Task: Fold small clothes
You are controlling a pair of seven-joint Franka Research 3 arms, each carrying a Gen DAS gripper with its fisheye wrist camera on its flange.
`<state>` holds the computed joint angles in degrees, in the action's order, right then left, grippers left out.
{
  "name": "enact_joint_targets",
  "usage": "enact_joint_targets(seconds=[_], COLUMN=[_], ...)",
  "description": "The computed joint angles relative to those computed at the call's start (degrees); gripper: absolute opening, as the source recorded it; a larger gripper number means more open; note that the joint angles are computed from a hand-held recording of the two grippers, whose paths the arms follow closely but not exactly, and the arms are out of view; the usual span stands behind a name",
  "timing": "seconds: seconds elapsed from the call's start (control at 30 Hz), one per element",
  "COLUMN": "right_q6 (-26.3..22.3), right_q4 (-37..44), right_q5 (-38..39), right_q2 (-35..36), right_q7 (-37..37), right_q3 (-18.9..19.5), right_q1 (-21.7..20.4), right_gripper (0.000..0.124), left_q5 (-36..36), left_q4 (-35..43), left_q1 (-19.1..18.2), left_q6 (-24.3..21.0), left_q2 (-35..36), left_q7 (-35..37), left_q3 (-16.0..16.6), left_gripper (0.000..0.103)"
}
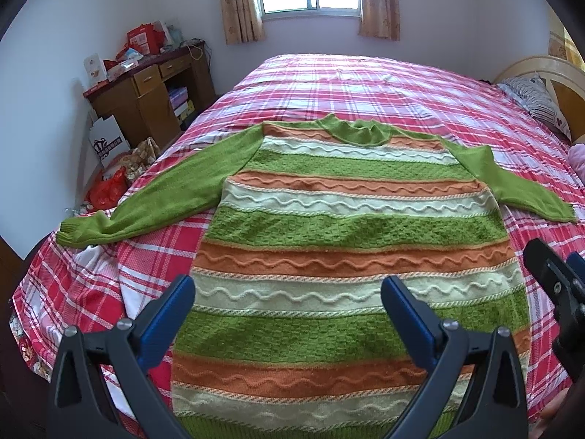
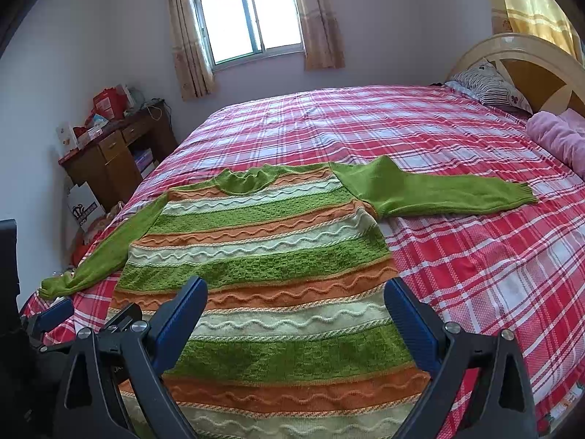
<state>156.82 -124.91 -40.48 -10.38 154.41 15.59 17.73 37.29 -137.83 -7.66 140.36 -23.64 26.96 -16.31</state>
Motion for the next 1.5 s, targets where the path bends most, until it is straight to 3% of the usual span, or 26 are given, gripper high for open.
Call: enact_joint_targets(seconds=[1.5], right_q6=[0.2], right_q4=[-0.3], right_q5=[0.5], right_q2=[0.2], right_q7=[-0.4], right_q3=[-0.2], right_q1=[0.2], right_gripper=[0.098], left_q5=[-1.4], left_q4=[-0.2], left_q1=[-0.5], left_q6=[0.0], left_q2=[-0.3], left_q7=[0.7], left_q3=[0.1], left_gripper=[0.103])
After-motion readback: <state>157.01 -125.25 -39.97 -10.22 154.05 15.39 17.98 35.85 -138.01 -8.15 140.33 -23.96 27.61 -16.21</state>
